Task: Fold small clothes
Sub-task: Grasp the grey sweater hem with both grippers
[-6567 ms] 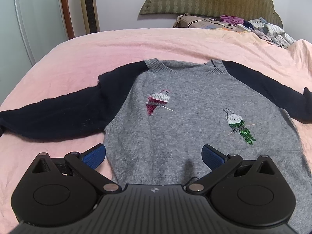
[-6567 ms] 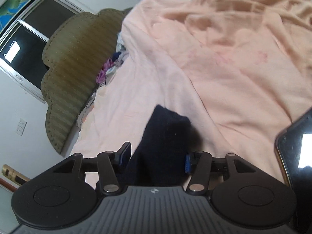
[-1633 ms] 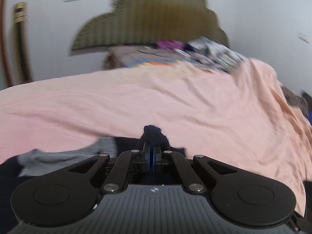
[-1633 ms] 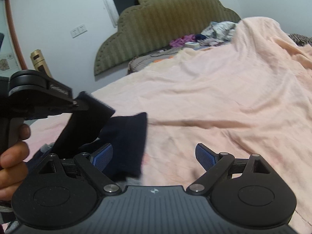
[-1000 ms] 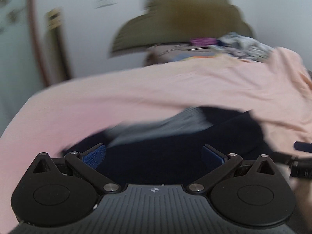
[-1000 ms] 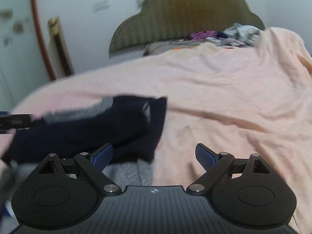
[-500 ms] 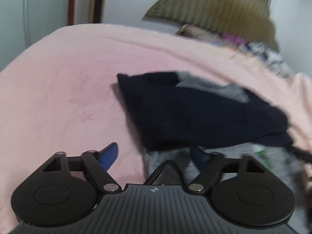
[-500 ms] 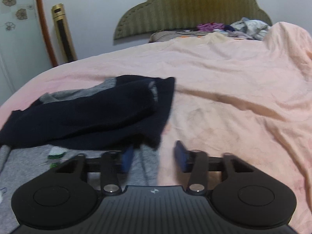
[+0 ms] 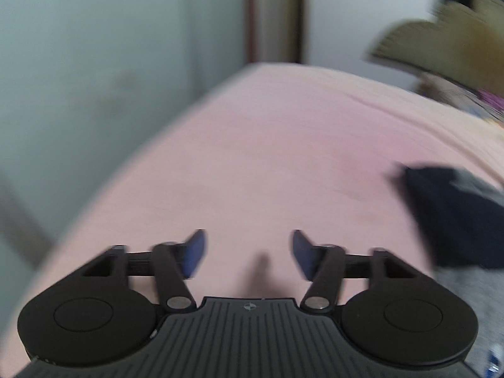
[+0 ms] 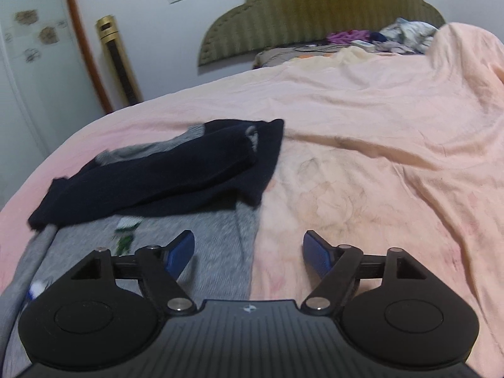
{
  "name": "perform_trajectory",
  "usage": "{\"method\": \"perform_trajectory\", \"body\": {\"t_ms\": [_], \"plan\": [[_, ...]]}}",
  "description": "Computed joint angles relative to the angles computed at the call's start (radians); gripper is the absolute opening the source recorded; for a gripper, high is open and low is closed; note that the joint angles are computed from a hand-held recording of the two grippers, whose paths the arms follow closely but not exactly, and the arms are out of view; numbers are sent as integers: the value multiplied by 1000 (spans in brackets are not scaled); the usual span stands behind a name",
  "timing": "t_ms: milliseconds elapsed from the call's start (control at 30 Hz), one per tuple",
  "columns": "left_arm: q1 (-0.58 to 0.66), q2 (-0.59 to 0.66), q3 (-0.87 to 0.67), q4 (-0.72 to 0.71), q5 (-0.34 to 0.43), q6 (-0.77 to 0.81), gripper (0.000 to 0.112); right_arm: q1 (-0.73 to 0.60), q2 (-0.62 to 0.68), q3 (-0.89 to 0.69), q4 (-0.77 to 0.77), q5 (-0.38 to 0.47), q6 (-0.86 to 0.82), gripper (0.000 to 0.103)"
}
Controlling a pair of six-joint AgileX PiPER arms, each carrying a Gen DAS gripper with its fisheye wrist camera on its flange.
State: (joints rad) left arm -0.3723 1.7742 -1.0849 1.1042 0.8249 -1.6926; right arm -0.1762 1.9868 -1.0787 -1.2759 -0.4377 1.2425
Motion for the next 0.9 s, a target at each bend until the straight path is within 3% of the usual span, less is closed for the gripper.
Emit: {"method": "perform_trajectory", "body": {"t_ms": [100, 167, 233, 300, 400, 467, 600, 700, 833, 900], "plan": [[34, -116, 47, -5, 163, -16, 91, -23, -38, 53, -21, -35, -25, 78], [34, -173, 58, 4, 287, -43, 93, -40, -59, 83, -50, -63, -10, 78], [-3, -243, 82, 13, 321, 20, 92, -59, -77, 110, -86, -92, 17, 78], [-81, -305, 113, 0, 259, 102, 93, -76, -95, 138, -118, -119, 39, 78], [-204, -347, 156, -80, 47, 197, 91, -112, -120, 182, -166, -172, 64, 78], [-271, -328, 170, -130, -94, 218, 83, -153, -126, 201, -224, -225, 114, 78], [-370, -224, 149, -190, -271, 241, 78, -262, -140, 243, -330, -340, 175, 78], [-434, -127, 105, -244, -299, 273, 71, -324, -146, 273, -393, -405, 174, 78], [-406, 51, 2, -253, -278, 319, 70, -344, -155, 318, -409, -440, 123, 78], [-390, 74, 11, -245, -312, 285, 69, -327, -155, 336, -401, -445, 86, 78]]}}
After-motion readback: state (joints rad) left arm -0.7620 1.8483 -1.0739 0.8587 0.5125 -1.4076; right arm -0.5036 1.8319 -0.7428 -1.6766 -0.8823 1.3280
